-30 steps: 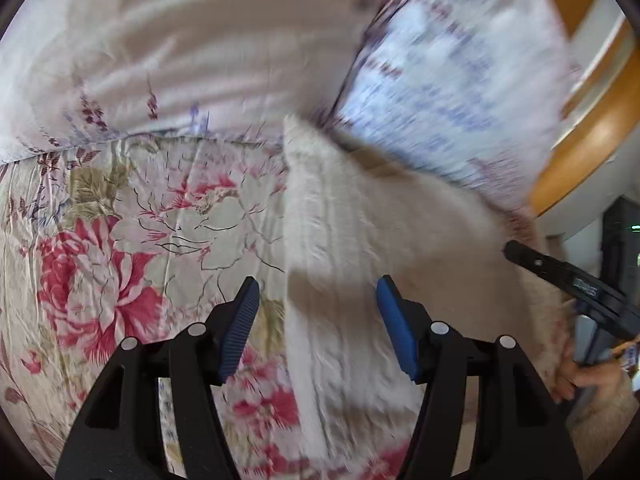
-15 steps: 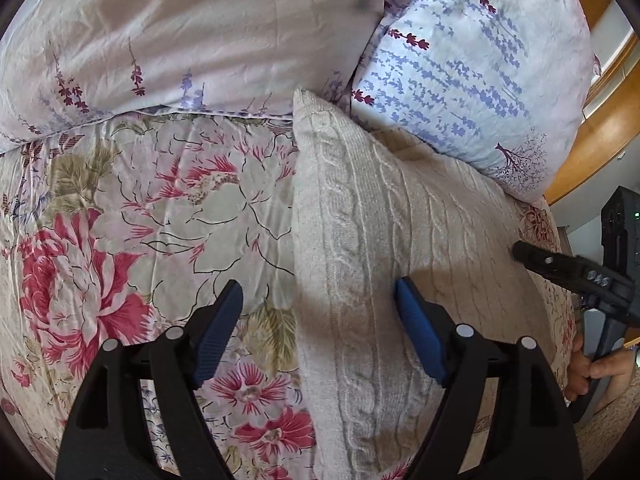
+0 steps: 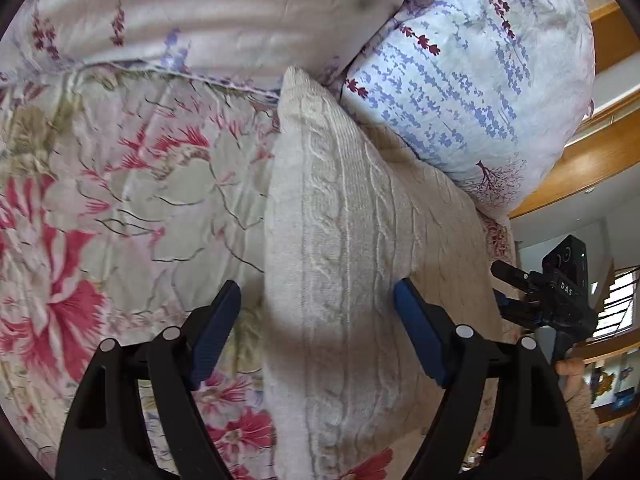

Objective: Fold small clothes

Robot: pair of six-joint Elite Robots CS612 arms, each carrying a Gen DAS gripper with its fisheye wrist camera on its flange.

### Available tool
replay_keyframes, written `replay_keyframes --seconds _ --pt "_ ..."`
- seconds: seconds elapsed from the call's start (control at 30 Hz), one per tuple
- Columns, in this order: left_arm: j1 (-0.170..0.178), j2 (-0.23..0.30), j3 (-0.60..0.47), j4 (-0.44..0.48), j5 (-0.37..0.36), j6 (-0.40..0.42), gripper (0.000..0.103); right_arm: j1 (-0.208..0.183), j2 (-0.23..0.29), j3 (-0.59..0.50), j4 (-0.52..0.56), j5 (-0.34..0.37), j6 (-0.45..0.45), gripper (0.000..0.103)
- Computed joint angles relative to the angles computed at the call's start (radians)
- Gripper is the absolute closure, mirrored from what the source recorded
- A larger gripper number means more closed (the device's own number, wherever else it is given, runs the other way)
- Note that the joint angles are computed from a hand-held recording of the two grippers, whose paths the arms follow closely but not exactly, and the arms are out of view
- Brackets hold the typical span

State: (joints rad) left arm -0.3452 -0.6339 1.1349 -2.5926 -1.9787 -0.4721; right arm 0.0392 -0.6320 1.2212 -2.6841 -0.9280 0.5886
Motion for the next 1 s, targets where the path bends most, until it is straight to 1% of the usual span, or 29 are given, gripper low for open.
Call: replay_keyframes --seconds 0.1,0.2,0.3,0.43,0.5,0.57,0.6,0.67,0.77,0.87,0.9,0.93,0.97,1.0 --pt "0.000 0.010 -0.001 -0.020 -0.041 -0.032 0.026 -0.010 0.002 0.008 -0.022 0.044 0.018 0.030" --pt "0.000 0.019 -0.006 -0.038 -0.064 -0.048 0.030 -0.015 0.009 0.012 -0.025 0.105 -0.009 0.030" --pt "-0.004 0.020 -0.005 -0.043 -0.054 -0.046 0.030 -0.007 0.020 -0.003 -0.016 0.127 -0.037 0.030" --pt "-0.010 0.022 -0.008 -0.046 -0.047 -0.046 0.030 -0.002 0.036 -0.022 -0.008 0.182 -0.067 0.030" --pt "-0.012 0.022 -0.008 -0.046 -0.040 -0.044 0.030 0.003 0.039 -0.027 -0.007 0.184 -0.084 0.030" --pt "-0.018 0.026 -0.016 -0.043 -0.031 -0.042 0.030 0.004 0.045 -0.032 -0.008 0.209 -0.090 0.031" --pt "-0.023 0.031 -0.025 -0.039 -0.024 -0.040 0.030 0.006 0.045 -0.033 -0.007 0.210 -0.099 0.032" --pt "-0.027 0.031 -0.027 -0.034 -0.013 -0.031 0.030 0.010 0.041 -0.034 0.003 0.189 -0.119 0.033" --pt "-0.032 0.018 -0.011 -0.035 0.010 -0.021 0.029 0.024 0.040 -0.053 0.036 0.145 -0.146 0.033" --pt "-0.038 0.019 -0.016 -0.028 0.027 -0.026 0.028 0.030 0.041 -0.058 0.040 0.131 -0.144 0.033" --pt "-0.039 0.020 -0.019 -0.026 0.026 -0.029 0.029 0.030 0.044 -0.059 0.031 0.138 -0.131 0.037" --pt "-0.039 0.019 -0.017 -0.030 0.023 -0.036 0.032 0.027 0.050 -0.058 0.011 0.169 -0.106 0.045" --pt "-0.038 0.018 -0.015 -0.034 0.021 -0.039 0.033 0.024 0.059 -0.062 0.013 0.211 -0.086 0.056" --pt "-0.037 0.018 -0.013 -0.041 0.017 -0.045 0.035 0.025 0.065 -0.063 0.004 0.223 -0.069 0.056"
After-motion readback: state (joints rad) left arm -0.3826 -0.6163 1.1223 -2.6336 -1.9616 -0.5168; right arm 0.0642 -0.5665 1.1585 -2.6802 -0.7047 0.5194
